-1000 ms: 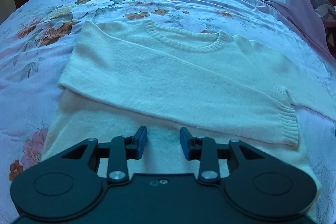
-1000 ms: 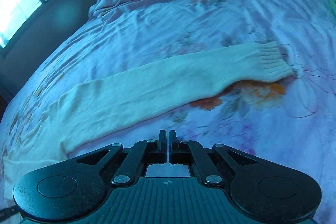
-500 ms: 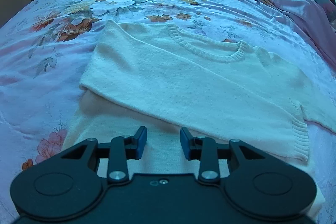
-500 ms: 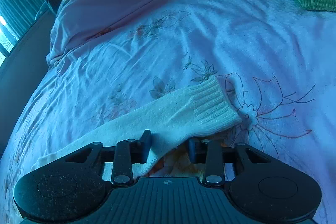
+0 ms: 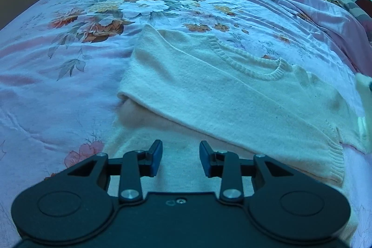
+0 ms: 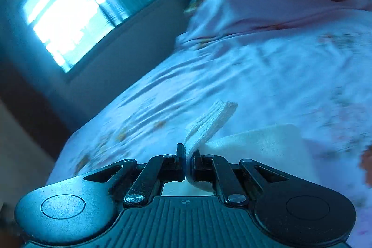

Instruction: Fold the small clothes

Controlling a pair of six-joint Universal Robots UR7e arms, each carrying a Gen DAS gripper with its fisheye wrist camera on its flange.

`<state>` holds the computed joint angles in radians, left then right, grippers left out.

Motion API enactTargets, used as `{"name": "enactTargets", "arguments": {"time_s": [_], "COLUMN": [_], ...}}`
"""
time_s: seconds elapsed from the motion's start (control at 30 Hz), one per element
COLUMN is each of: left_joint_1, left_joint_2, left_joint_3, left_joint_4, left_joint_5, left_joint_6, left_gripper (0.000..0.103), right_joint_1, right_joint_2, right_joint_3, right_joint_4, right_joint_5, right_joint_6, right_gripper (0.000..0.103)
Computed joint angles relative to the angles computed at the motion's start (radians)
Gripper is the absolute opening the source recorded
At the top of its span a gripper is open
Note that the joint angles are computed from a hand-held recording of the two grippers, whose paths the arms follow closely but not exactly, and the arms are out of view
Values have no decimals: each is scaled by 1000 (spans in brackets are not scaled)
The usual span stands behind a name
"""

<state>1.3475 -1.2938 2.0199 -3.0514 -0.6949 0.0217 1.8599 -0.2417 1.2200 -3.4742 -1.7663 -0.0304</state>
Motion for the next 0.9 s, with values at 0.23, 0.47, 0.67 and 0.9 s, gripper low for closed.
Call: {"name": "enactTargets", "arguments": {"time_s": [0.23,0.47,0.67,0.9], "left_joint_1": [47,101,114,103], "left_joint_2": [-73,-108,-47,34], "left_joint_3": [7,-13,-55,-84], "left_joint_4": [66,158,164,102], "left_joint_5": [-85,-297,-372,-354], "left_joint_6": [-82,-177,-225,-200], "left_gripper": [32,36,29,20], "right_joint_1": [94,82,86,58], "right_joint_2": [147,95,56,18], "right_joint_3": [-83,86,140,196], "right_joint_4": [340,267,157,119], "right_joint_5": [148,174,56,41], "right_joint_6": [-120,-170,-144,-82], "right_gripper": [28,71,71,71]}}
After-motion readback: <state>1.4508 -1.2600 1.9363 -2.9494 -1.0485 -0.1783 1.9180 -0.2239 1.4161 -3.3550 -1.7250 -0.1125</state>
